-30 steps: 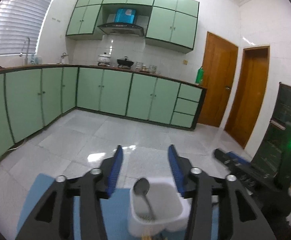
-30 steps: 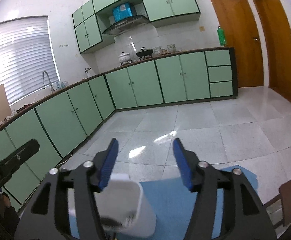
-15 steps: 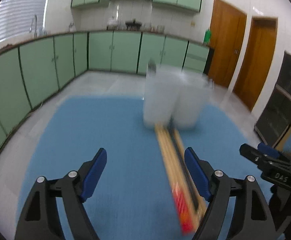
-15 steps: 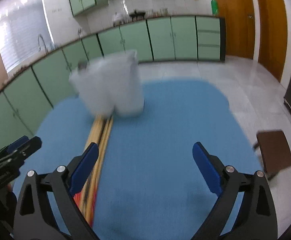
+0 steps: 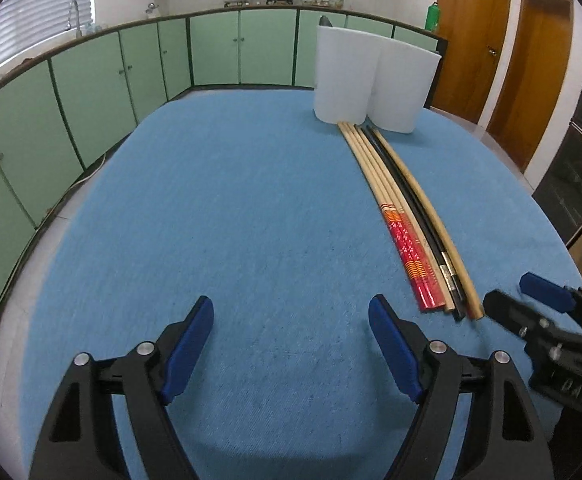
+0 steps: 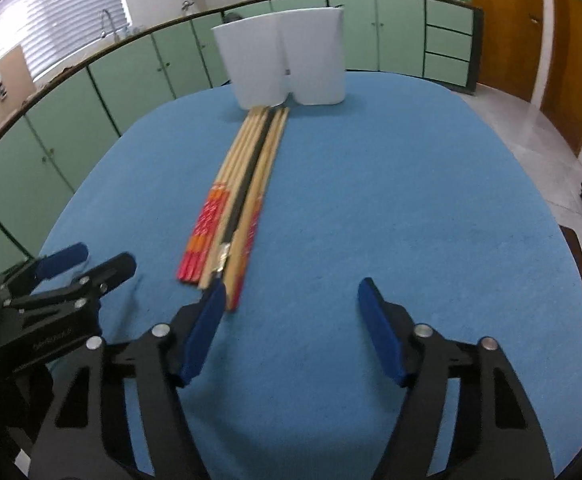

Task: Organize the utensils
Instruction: 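Move both grippers back over the chopsticks on the mat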

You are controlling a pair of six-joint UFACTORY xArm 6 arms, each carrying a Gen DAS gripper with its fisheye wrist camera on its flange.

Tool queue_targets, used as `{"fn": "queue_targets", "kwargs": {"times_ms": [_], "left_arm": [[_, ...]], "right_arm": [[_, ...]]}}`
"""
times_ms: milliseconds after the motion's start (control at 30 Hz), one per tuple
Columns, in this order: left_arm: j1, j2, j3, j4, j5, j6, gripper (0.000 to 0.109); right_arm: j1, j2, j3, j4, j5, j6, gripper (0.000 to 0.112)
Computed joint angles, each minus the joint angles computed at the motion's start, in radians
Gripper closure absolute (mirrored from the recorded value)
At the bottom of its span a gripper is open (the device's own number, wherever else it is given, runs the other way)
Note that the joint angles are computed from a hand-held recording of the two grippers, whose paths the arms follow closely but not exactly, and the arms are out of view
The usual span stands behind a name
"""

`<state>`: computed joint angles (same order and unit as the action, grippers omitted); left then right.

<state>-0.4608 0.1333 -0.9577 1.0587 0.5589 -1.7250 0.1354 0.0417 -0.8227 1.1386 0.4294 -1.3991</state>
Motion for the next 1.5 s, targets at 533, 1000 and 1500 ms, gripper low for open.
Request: {"fn": "queue_targets", "kwargs": {"times_ms": [533, 1000, 1500], "left_arm": [[-0.011, -0.004, 0.004, -0.042, 0.014, 0.027, 0.029], [-0.016, 0.006, -0.009, -0.058, 0.027, 0.042, 0.027], [-0.016, 0.012, -0.017, -0.062, 0.026, 0.045, 0.026]], "right_arm": [[0.002, 0.002, -0.011, -0.024, 0.066, -0.002, 0.086], [-0.049, 0.000, -0.014, -0.043, 0.064, 0.013, 0.081], [-0.048, 0.003, -0.020, -0.065, 0.063, 0.019, 0.080]]}}
